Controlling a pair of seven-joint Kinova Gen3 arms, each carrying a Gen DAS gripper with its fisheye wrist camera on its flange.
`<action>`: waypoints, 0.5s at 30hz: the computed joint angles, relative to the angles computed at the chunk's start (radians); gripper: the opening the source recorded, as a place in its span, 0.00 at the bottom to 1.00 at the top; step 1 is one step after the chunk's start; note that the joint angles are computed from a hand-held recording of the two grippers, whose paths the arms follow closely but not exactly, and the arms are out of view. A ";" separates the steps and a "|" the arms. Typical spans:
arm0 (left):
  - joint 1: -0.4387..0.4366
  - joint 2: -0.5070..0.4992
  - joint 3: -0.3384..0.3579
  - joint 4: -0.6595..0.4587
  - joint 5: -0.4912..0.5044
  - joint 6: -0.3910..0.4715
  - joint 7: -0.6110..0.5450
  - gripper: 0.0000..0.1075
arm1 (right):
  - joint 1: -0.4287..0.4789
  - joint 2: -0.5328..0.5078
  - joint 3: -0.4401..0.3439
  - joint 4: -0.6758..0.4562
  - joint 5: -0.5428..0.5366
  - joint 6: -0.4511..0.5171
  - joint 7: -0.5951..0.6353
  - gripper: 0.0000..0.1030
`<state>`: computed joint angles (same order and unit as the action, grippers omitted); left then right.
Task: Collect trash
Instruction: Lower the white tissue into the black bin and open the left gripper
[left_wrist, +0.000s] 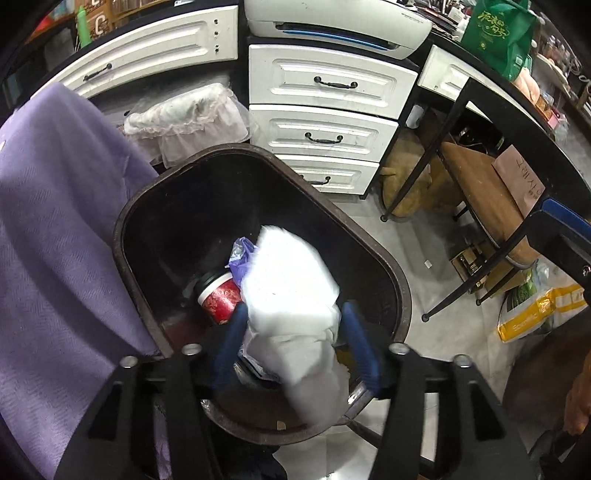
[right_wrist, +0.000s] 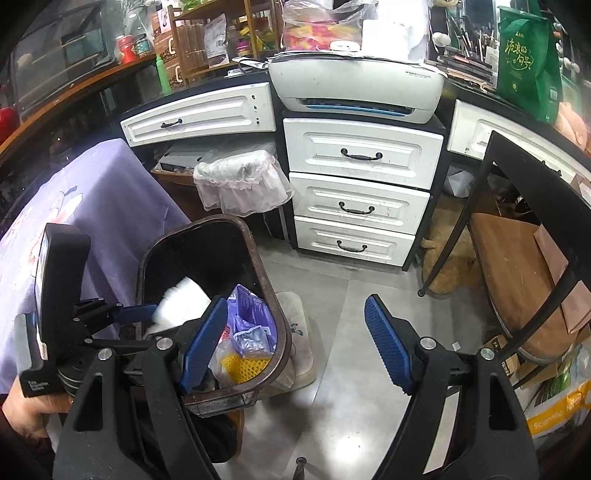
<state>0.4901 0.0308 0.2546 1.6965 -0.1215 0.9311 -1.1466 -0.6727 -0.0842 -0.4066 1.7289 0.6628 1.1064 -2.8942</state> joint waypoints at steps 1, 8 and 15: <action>0.003 -0.001 0.002 0.001 -0.008 -0.004 0.001 0.59 | 0.000 0.000 -0.001 0.000 0.001 0.001 -0.002 0.74; 0.021 -0.020 0.012 0.009 -0.059 -0.020 0.041 0.78 | -0.004 -0.001 -0.002 -0.011 0.004 0.007 -0.003 0.74; 0.001 -0.129 0.037 0.043 -0.037 -0.044 0.046 0.78 | -0.015 -0.001 -0.021 -0.034 0.036 0.036 -0.029 0.74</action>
<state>0.4908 -0.0986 0.2912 1.7397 -0.1589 0.8874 -1.1010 -0.6875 -0.0849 -0.4277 1.6950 0.6985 1.1424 -2.9227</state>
